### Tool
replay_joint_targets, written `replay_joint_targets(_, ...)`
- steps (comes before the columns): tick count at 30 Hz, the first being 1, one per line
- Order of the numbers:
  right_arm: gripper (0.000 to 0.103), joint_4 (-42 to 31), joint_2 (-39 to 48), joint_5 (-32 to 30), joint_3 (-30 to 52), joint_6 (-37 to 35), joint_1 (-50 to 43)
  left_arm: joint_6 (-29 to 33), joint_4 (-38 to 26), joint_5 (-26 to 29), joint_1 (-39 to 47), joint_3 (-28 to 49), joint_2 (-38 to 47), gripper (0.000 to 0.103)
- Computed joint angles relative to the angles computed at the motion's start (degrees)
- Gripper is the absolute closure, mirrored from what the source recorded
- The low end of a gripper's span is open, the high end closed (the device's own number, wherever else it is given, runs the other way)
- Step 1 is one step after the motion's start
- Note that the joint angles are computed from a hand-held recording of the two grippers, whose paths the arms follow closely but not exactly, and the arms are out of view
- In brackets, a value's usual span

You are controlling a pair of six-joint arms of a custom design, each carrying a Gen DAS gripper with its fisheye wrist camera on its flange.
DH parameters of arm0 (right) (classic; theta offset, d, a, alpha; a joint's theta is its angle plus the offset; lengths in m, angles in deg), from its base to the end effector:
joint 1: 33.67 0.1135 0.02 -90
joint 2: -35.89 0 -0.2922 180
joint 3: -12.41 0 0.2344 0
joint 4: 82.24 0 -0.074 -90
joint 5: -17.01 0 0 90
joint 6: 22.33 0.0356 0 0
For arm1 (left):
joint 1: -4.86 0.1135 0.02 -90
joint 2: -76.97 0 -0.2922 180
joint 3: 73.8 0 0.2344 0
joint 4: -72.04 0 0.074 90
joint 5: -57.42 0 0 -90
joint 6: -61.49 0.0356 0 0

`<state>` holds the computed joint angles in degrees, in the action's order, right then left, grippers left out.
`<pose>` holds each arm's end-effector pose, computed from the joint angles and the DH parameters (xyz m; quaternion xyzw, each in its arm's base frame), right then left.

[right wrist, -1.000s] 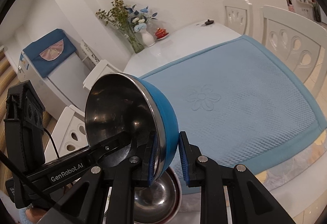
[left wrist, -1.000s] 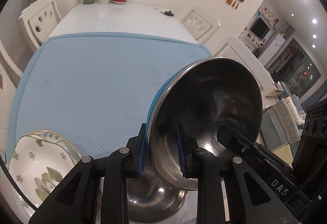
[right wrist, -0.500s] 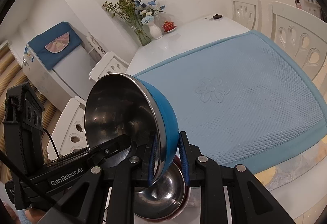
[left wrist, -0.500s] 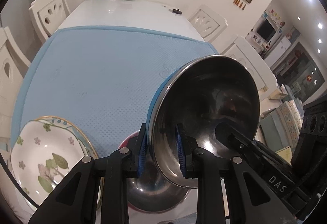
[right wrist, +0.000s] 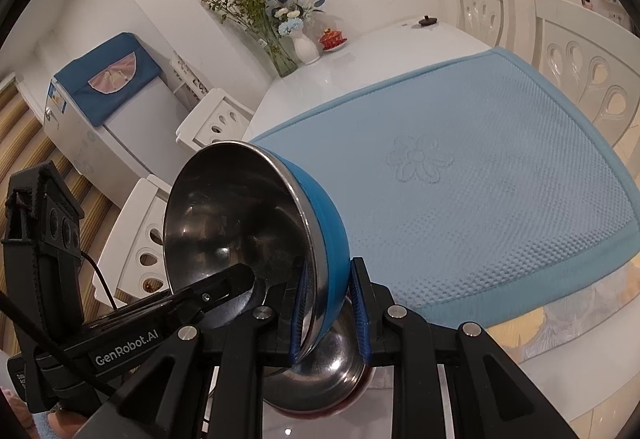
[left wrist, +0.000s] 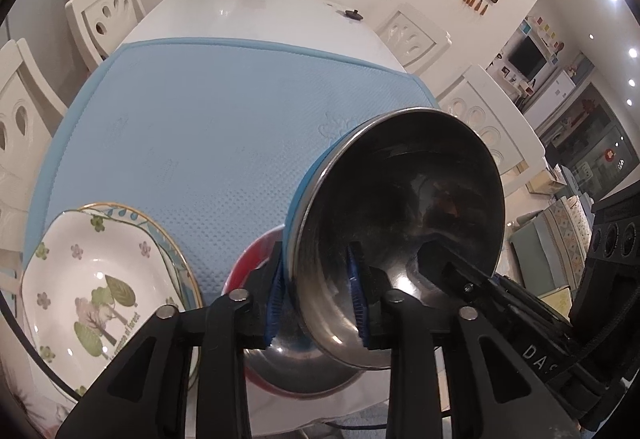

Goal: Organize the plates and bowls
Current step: 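Carry the blue steel bowl with both grippers over the nested bowls, then lower the blue steel bowl into the magenta steel bowl with both grippers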

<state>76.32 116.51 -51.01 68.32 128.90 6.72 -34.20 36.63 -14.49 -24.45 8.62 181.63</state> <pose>0.2062 0.1580 0.2266 0.2347 0.8828 0.1723 0.3687 0.3160 -0.1901 0.2164 0.2370 0.9194 -0.2267 0.2170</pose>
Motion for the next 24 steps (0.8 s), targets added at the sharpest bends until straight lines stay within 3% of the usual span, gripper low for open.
replay_joint_targets(24, 0.082, 1.2, 4.1, -2.8, -2.2, 4.1, 3.4, 3.4, -0.2, -0.5, 0.8, -6.8, 1.6, 0.077)
